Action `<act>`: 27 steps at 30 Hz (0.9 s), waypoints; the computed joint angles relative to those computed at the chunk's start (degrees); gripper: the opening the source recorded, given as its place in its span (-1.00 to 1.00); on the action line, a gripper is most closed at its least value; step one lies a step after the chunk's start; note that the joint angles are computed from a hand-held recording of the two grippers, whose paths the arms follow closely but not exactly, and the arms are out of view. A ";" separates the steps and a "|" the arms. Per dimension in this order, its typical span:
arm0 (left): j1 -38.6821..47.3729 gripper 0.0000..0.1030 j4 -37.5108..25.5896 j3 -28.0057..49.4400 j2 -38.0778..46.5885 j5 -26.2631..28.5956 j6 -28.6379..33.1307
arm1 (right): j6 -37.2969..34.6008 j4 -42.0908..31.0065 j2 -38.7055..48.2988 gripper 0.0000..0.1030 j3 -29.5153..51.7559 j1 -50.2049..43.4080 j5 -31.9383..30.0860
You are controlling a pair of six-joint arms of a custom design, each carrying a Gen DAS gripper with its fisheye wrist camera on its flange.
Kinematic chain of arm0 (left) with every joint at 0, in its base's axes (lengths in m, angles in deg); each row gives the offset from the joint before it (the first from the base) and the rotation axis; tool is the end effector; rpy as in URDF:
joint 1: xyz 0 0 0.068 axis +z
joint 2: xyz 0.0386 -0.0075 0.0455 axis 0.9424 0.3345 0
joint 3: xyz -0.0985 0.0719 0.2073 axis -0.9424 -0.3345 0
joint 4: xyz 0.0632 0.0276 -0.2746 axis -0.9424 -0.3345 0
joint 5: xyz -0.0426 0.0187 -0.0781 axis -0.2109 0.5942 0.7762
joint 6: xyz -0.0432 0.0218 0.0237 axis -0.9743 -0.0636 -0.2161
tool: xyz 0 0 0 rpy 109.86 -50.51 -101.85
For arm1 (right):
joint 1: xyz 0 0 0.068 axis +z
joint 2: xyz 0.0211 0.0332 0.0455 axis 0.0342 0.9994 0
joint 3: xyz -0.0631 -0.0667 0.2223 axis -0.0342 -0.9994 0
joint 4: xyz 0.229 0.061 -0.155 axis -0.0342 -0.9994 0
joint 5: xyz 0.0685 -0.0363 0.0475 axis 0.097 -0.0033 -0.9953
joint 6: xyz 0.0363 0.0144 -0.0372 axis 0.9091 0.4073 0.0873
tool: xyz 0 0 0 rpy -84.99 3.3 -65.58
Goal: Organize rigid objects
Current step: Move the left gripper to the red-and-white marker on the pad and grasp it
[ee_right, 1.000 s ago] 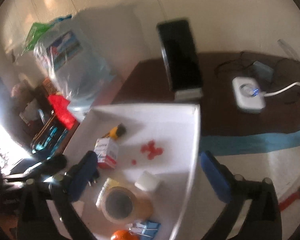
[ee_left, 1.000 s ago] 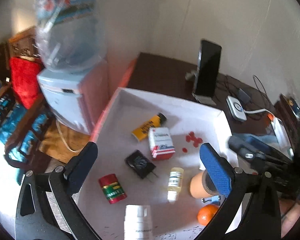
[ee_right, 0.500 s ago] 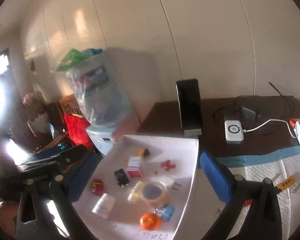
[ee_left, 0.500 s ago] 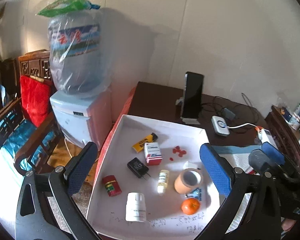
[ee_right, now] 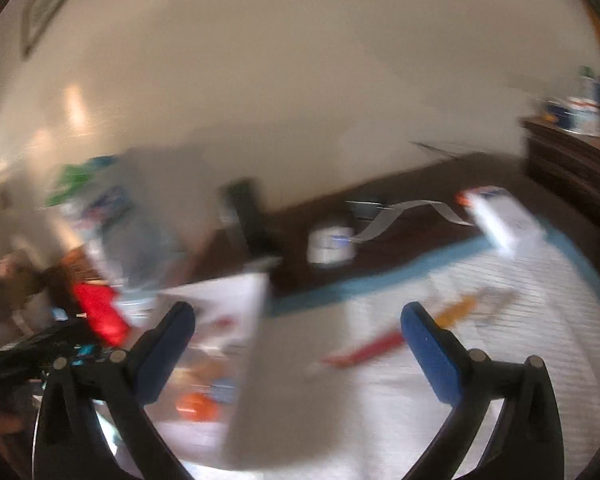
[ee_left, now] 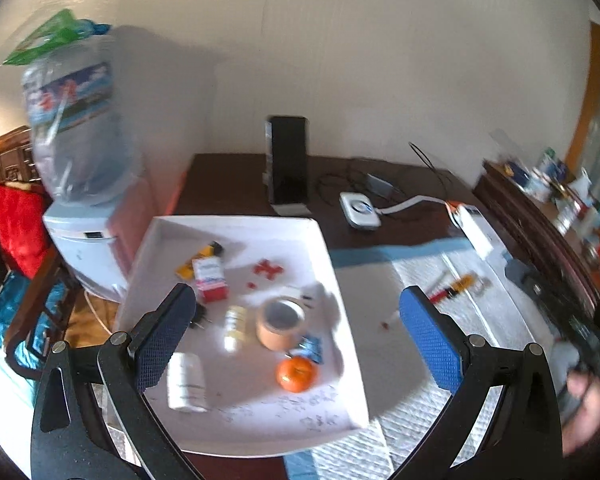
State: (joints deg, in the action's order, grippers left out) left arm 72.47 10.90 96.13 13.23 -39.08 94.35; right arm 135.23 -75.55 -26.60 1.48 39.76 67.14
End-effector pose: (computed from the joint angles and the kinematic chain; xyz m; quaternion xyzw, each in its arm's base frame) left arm 0.3129 -0.0073 0.2230 0.2305 0.8725 -0.1785 0.3921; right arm 0.1836 0.1127 0.1877 0.2404 0.8328 0.0376 0.4972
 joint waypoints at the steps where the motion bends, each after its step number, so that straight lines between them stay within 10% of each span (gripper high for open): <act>1: -1.00 1.00 -0.11 -0.90 -0.62 -0.34 0.28 | -1.00 -3.27 -4.18 1.00 -2.53 -3.29 -0.88; 8: -9.79 0.99 0.43 -4.19 -1.20 -4.05 -2.06 | -24.74 -8.71 -15.61 1.00 -11.65 -32.67 -23.35; 14: -20.16 0.99 1.25 -1.53 6.40 -8.85 -8.10 | -38.44 2.67 1.02 0.98 -9.50 -43.03 -34.26; 27: -32.00 0.56 2.13 10.49 24.92 -15.52 -10.69 | -49.61 11.82 20.79 -0.12 -1.97 -44.75 -40.96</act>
State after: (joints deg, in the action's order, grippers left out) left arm 40.47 13.03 106.62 38.15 -54.61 83.66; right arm 85.62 -63.73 -5.81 -0.49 -4.99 26.19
